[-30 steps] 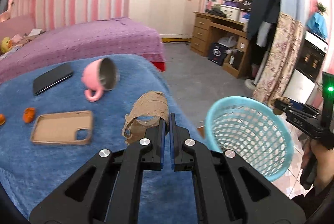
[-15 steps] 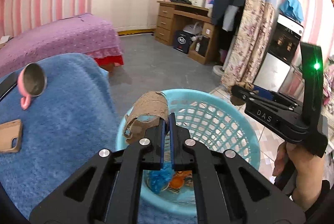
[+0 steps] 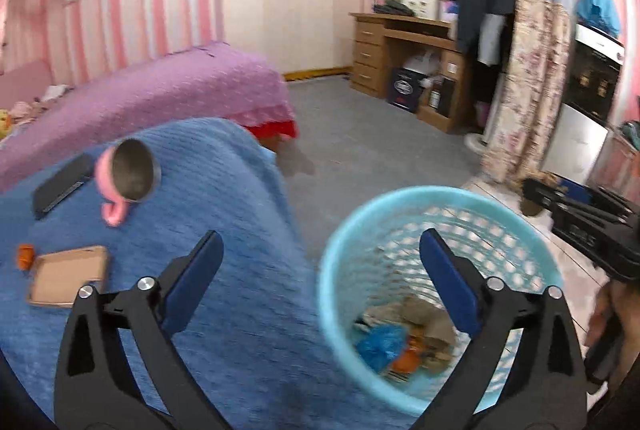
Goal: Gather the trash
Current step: 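Carry the tube and brown paper over the blue basket and open both tools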
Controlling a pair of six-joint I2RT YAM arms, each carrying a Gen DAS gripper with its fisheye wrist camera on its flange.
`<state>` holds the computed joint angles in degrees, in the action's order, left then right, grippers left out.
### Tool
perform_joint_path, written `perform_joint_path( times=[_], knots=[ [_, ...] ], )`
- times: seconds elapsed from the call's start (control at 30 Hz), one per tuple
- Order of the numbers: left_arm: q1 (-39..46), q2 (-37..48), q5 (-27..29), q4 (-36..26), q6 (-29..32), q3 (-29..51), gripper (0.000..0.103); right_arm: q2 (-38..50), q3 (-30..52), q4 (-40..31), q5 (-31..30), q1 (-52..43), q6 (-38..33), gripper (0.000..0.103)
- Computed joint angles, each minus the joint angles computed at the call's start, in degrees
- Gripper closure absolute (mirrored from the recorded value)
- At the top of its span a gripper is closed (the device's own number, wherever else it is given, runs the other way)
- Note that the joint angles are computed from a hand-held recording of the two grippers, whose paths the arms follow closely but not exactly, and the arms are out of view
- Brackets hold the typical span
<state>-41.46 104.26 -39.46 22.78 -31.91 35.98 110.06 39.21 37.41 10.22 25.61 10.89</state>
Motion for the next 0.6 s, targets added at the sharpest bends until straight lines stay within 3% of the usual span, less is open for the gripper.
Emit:
perform_joint_path(
  times=[0.43, 0.5, 0.57, 0.6],
  knots=[
    [3.9, -12.3, -3.9, -3.7, -1.7, -9.9, 0.006, 0.2, 3.0, -2.8, 2.4, 6.5, 2.5, 0.056],
    [4.3, -13.9, -4.2, -4.2, -1.9, -11.0, 0.006, 0.4, 3.7, -3.6, 3.6, 7.6, 3.3, 0.051],
    [5.1, -16.5, -4.5, -4.7, -1.7, -12.6, 0.006, 0.8, 4.5, -4.3, 4.5, 8.6, 4.5, 0.031],
    [5.3, -17.5, -4.5, -4.6, -1.6, -13.5, 0.006, 0.9, 4.8, -4.5, 4.6, 8.8, 4.8, 0.029]
  ],
)
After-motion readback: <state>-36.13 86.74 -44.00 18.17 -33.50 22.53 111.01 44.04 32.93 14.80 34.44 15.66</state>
